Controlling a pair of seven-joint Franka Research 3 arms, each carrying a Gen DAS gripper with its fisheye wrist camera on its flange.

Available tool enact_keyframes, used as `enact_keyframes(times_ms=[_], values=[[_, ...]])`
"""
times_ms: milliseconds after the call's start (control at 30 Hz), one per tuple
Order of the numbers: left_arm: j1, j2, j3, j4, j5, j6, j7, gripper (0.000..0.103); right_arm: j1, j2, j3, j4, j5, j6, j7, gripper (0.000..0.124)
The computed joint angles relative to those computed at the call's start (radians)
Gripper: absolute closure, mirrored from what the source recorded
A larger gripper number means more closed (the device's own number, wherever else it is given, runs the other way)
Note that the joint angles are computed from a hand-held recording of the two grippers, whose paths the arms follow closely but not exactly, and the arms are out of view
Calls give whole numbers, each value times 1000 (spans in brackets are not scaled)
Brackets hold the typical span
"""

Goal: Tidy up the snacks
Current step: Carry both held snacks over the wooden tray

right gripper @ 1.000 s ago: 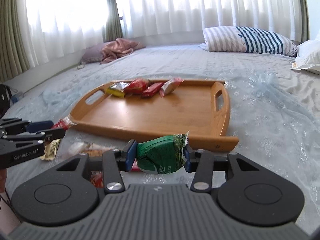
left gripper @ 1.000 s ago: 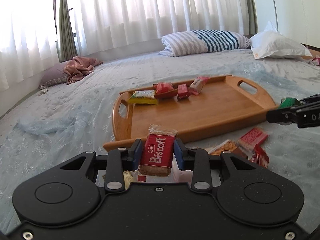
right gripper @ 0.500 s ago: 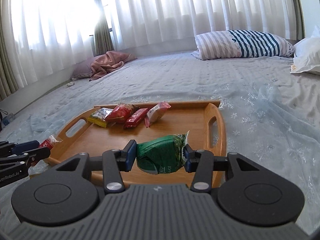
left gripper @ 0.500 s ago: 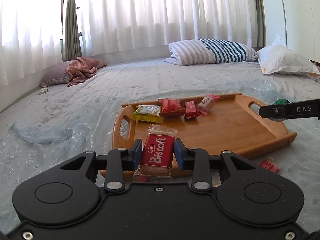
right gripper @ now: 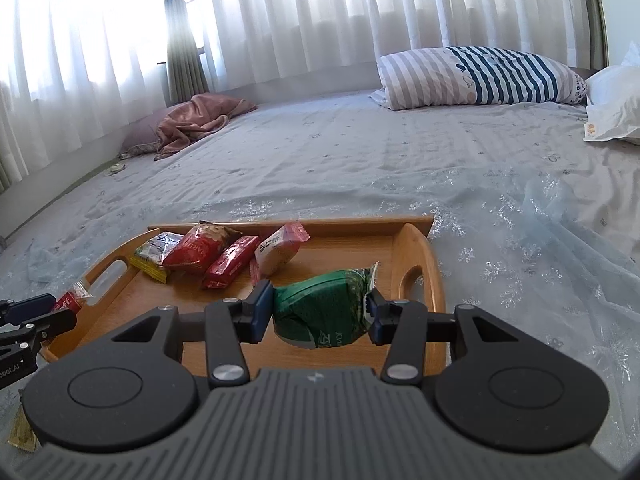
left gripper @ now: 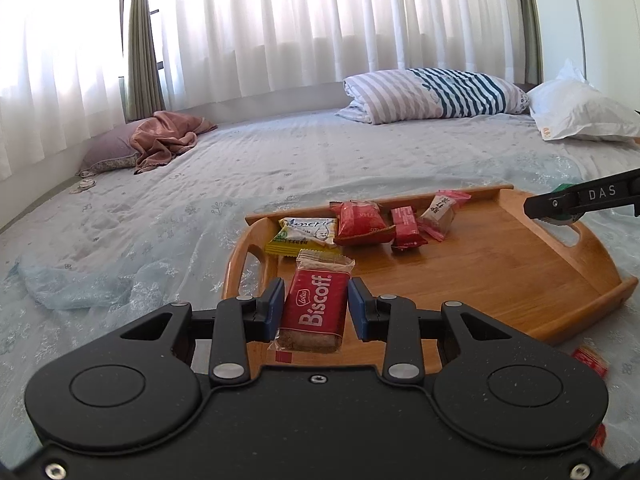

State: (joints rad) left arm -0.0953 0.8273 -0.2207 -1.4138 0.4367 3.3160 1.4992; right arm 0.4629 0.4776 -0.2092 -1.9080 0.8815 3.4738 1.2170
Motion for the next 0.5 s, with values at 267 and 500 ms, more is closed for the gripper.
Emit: enact_keyframes(times_ms=[267,500], values=[[2,111,-55,185,-19,-94,61,70,94,106,-203,134,-58,-207,122,73],[-41,176,-27,314,-79,-175,112,70,83,203,-280,264,-159,-339,256,73]])
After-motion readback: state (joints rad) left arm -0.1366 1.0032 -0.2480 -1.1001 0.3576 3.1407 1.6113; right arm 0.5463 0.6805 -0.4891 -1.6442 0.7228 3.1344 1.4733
